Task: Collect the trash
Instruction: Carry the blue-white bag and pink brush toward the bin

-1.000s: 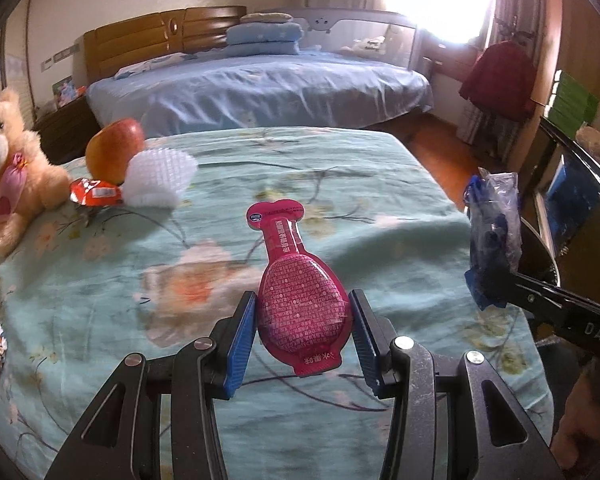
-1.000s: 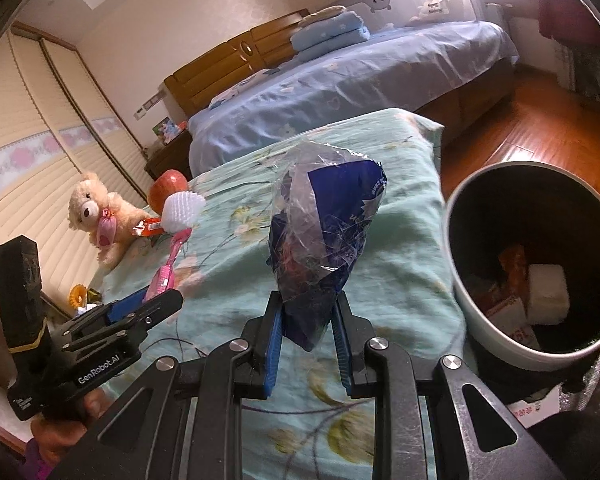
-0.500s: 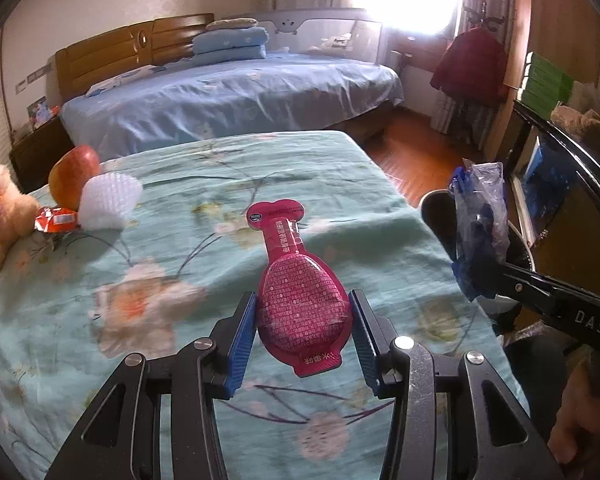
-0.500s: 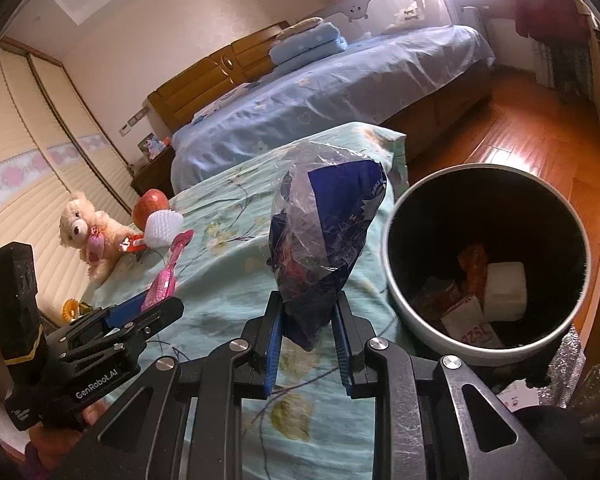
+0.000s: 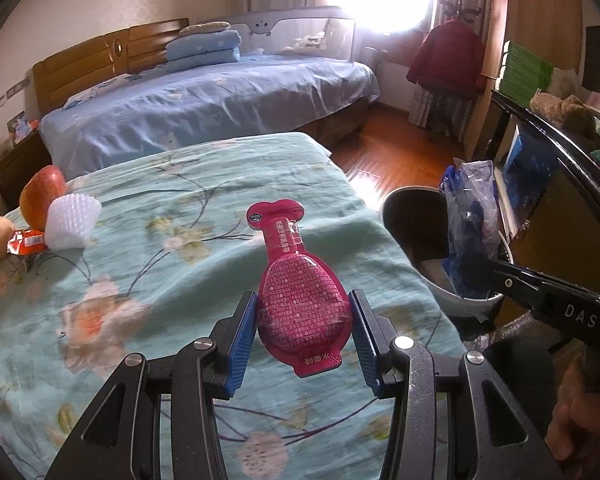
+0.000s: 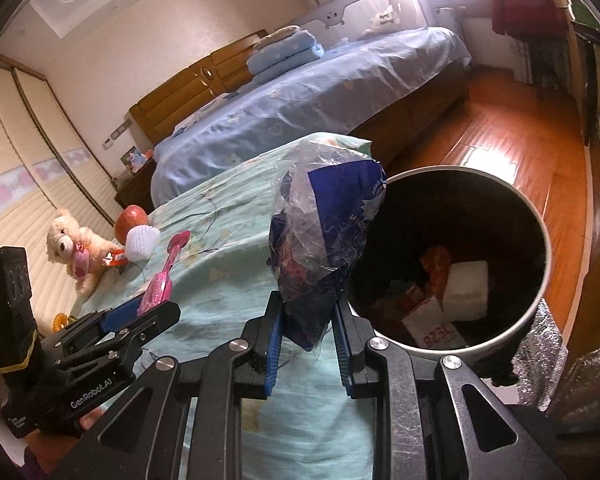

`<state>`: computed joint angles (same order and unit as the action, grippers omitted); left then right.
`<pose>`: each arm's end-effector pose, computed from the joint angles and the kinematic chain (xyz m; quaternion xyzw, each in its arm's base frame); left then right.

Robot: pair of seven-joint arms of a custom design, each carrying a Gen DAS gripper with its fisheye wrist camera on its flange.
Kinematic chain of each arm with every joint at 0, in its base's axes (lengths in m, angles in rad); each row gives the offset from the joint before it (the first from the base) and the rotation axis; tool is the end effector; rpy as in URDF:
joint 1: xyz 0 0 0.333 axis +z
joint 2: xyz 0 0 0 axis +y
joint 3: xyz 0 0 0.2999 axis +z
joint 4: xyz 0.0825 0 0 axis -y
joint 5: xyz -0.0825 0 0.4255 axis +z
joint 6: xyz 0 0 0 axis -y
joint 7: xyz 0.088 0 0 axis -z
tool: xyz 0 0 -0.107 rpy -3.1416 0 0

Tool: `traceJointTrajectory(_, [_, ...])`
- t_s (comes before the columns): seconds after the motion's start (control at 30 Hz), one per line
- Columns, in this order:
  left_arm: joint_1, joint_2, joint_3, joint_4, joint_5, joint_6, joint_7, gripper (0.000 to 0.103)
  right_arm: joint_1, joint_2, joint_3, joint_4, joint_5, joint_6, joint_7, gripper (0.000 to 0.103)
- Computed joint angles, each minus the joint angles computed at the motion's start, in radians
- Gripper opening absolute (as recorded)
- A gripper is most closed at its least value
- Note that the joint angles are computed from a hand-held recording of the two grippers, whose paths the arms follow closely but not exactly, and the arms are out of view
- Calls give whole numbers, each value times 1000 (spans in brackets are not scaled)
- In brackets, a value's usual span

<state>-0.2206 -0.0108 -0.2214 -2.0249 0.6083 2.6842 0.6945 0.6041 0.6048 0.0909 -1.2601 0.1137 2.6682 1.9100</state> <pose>0.5634 -0.2871 0.4912 -0.6459 0.6623 -0.2839 0.2520 0.6351 0.4985 0.4785 -0.7220 0.5675 -0.0416 0.3937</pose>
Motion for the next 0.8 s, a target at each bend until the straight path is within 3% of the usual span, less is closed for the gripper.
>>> traceJointTrajectory(0.8, [-46,151,11,169,-50,1,121,45,-30,-32,-43,-55,-47,-6,84,24])
